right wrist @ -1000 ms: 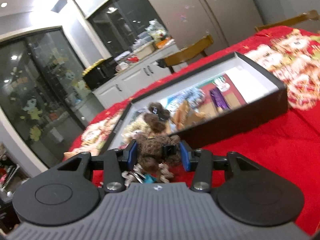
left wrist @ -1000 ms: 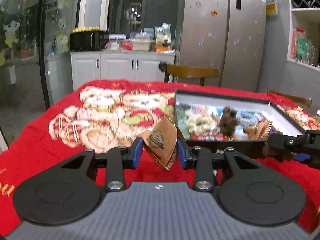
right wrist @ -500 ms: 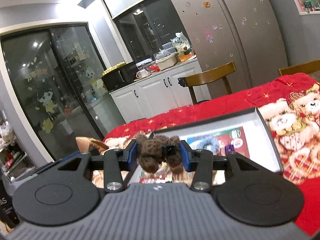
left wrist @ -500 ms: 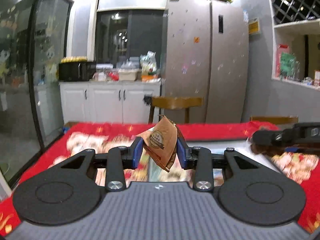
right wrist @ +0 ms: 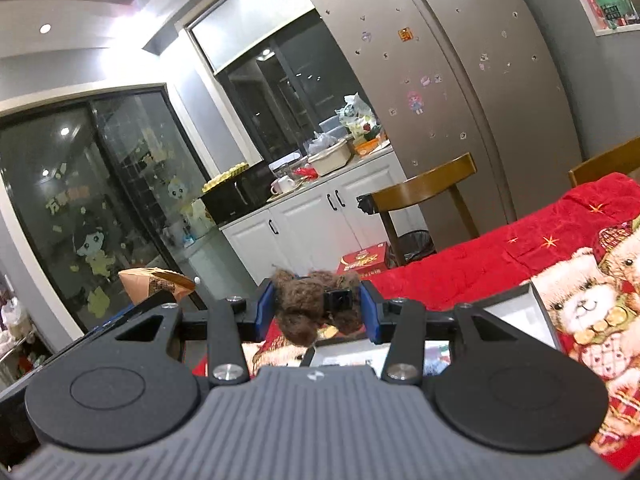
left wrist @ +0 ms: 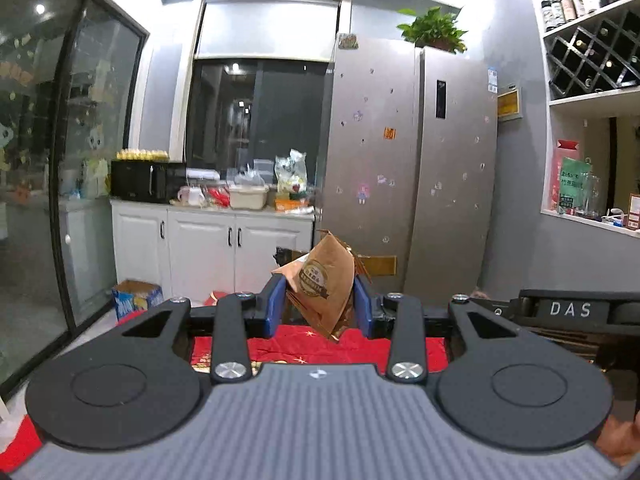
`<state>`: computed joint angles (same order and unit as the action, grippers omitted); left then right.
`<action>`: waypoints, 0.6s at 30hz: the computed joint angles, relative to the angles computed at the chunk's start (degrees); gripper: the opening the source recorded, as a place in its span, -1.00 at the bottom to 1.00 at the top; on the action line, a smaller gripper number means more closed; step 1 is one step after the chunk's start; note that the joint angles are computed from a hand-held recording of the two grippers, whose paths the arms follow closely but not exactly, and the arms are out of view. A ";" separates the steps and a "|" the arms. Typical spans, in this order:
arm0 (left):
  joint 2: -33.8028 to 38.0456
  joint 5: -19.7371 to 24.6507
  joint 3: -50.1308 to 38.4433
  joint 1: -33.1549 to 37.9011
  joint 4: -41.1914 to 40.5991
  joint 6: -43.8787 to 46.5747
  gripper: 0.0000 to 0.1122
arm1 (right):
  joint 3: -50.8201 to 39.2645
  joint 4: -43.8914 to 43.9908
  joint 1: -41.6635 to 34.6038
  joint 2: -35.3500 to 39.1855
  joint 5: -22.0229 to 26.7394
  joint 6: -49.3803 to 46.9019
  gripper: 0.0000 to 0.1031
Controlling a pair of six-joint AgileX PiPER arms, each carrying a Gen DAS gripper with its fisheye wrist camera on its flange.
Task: Organize objects
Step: 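Lift paper packet with left tool while right tool lifts brown keychain, then carry packet over box with left tool while right tool lowers keychain into box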
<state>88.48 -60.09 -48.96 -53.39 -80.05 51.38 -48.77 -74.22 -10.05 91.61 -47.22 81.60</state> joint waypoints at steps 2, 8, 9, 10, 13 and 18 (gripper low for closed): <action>0.65 4.31 -2.44 3.82 -0.94 2.16 -0.25 | -1.96 0.68 1.86 1.31 1.99 0.37 -0.07; 4.17 18.50 -6.67 14.73 0.19 4.33 -0.24 | -7.65 2.12 7.84 5.46 8.67 -0.56 -0.07; 5.23 20.86 -7.44 16.39 0.23 4.75 -0.24 | -8.36 2.29 8.82 6.10 9.89 -1.30 -0.07; 6.45 23.86 -8.77 18.29 -0.37 6.14 -0.24 | -8.79 3.43 9.86 6.81 11.11 -2.97 -0.07; 10.51 30.76 -11.81 23.05 -1.73 7.95 -0.24 | -9.09 8.25 11.86 9.42 12.83 -7.58 -0.07; 16.92 36.42 -15.22 26.86 -6.51 12.56 -0.24 | -14.06 4.56 13.37 15.41 18.35 -3.02 -0.07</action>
<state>105.40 -23.68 -64.17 -26.53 -86.56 63.94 -62.83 -69.66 3.32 107.02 -28.87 78.58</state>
